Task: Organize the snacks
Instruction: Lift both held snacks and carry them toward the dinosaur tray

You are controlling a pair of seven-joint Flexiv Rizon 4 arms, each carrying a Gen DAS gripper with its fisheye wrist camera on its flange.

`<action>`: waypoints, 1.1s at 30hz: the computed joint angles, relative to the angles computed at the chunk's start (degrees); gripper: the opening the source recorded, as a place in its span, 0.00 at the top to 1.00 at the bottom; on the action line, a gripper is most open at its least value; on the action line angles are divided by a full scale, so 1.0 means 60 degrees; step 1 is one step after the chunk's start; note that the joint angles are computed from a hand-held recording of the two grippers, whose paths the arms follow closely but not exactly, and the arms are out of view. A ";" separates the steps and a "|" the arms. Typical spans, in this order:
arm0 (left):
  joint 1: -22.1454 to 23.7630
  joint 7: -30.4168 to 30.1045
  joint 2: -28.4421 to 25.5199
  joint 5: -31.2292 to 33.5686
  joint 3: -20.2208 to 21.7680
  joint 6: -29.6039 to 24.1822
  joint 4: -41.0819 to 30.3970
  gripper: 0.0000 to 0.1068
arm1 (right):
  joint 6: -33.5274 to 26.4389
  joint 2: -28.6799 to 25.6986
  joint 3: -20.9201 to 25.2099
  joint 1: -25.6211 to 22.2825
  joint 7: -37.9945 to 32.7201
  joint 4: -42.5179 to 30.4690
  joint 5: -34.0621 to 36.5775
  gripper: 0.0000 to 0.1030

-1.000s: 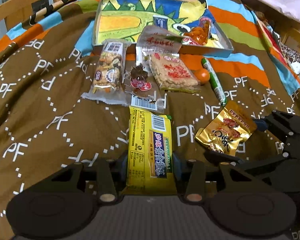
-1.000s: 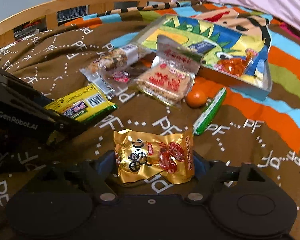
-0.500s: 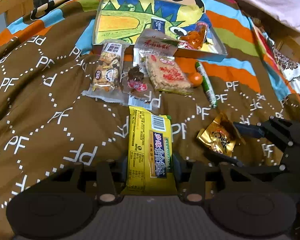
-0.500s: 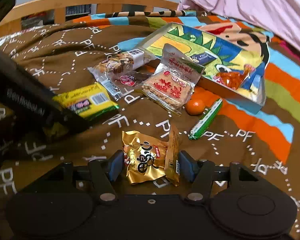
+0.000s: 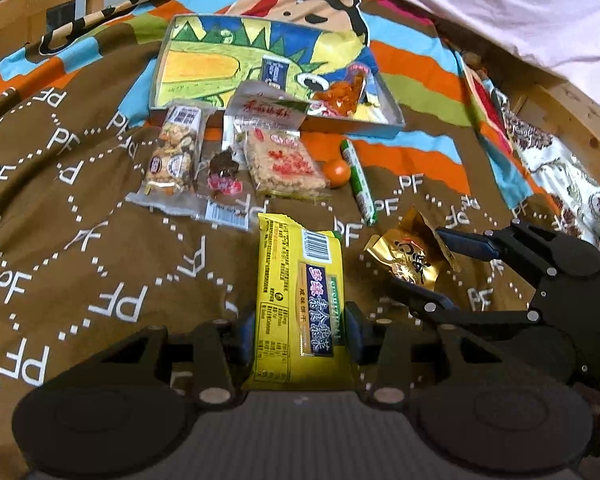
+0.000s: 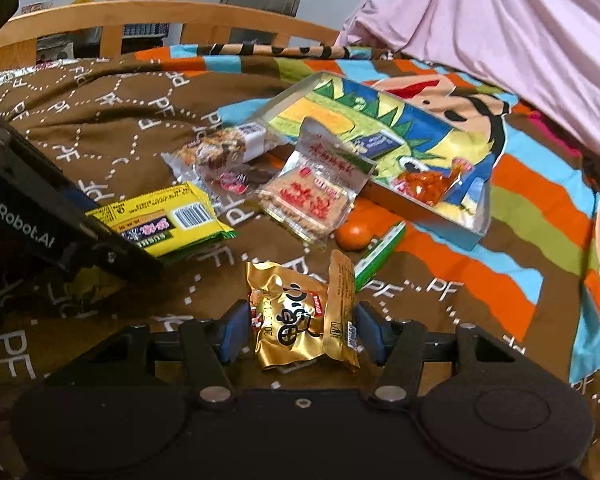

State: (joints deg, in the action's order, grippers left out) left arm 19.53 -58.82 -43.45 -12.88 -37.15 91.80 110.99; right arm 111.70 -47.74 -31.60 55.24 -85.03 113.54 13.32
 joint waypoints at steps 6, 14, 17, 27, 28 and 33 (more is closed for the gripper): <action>-0.0711 -0.0553 -0.0039 0.0306 0.0596 0.0871 -0.0519 0.56 | 0.0466 -0.0203 -0.0425 0.0149 -0.0244 -0.0253 0.0401 0.42; -0.1848 -0.0876 -0.0650 0.0498 0.1509 0.0867 -0.2523 0.56 | 0.0459 -0.0391 -0.0680 -0.0444 -0.0562 -0.1374 0.0739 0.42; -0.2340 -0.0920 -0.1022 0.0209 0.1926 0.0383 -0.3576 0.56 | 0.0246 -0.0547 -0.0634 -0.0916 -0.0456 -0.2007 0.0622 0.42; -0.3923 -0.1368 -0.3072 -0.1113 0.3394 -0.1216 -0.7815 0.56 | -0.0858 -0.1803 -0.0015 -0.3039 0.0712 -0.5025 -0.0965 0.42; -0.4062 -0.1435 -0.3327 -0.1183 0.3560 -0.1387 -0.8294 0.56 | -0.0985 -0.2005 0.0118 -0.3303 0.0840 -0.5449 -0.1220 0.42; -0.4660 -0.1871 -0.4819 -0.1278 0.4467 -0.2434 -1.1028 0.56 | -0.1544 -0.3015 0.0582 -0.4315 0.1463 -0.7340 -0.2308 0.42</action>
State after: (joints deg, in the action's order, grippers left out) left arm -8.43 -70.04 -72.36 -20.55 -10.35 77.20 44.82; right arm 102.44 -65.82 -28.11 29.35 -76.25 69.50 -0.52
